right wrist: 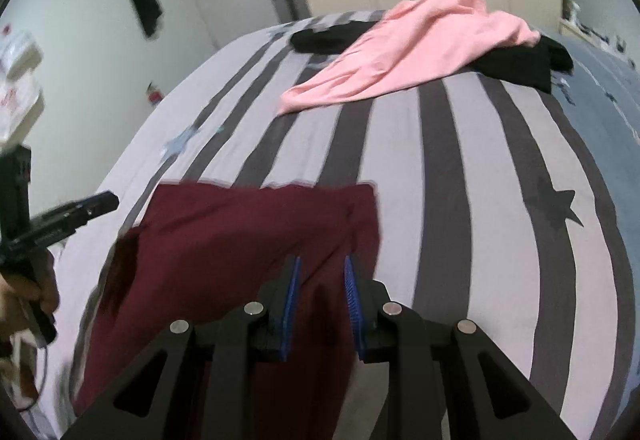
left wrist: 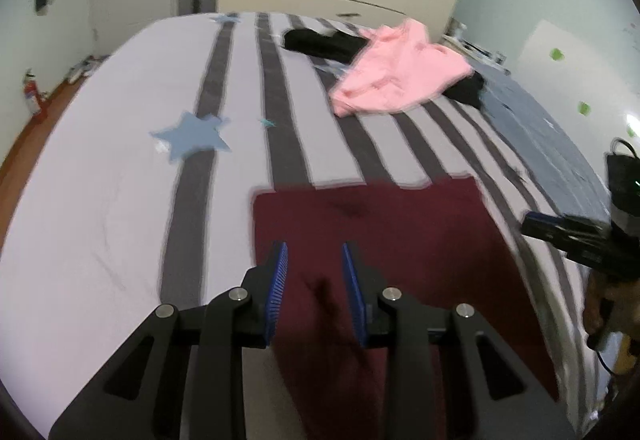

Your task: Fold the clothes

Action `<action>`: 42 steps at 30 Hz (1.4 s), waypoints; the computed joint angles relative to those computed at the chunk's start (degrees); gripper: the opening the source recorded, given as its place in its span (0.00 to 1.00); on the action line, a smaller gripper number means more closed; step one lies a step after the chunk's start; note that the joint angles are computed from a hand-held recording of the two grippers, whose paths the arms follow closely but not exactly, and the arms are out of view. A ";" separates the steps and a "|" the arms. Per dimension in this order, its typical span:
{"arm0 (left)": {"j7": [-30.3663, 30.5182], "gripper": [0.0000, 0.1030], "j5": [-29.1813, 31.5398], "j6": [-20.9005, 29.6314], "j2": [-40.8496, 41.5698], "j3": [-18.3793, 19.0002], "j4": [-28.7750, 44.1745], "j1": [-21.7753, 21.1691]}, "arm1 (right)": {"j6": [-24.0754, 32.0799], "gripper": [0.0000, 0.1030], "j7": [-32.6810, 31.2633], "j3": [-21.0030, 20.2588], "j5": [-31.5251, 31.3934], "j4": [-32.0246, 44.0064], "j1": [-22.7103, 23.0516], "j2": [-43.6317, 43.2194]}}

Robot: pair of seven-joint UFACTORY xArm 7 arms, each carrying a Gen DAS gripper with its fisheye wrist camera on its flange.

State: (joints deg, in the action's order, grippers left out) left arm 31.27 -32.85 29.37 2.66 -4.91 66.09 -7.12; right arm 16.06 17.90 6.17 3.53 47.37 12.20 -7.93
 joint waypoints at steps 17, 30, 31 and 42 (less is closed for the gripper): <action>-14.93 0.06 12.99 -5.44 -1.48 1.44 -6.88 -0.23 | 1.05 0.20 18.35 4.67 -10.55 -8.60 -0.42 -4.92; -7.37 0.06 12.14 -8.72 9.74 -2.16 1.55 0.54 | -1.05 0.23 19.22 -0.93 -19.97 12.30 0.12 14.87; -8.05 0.06 13.06 -9.41 9.67 -2.02 1.42 0.45 | -0.65 0.22 20.18 -1.96 -21.30 13.28 0.72 16.04; -10.45 0.26 6.41 -4.32 2.97 -2.10 -1.33 5.00 | -1.16 0.21 19.75 -3.82 -19.30 8.18 -0.43 10.56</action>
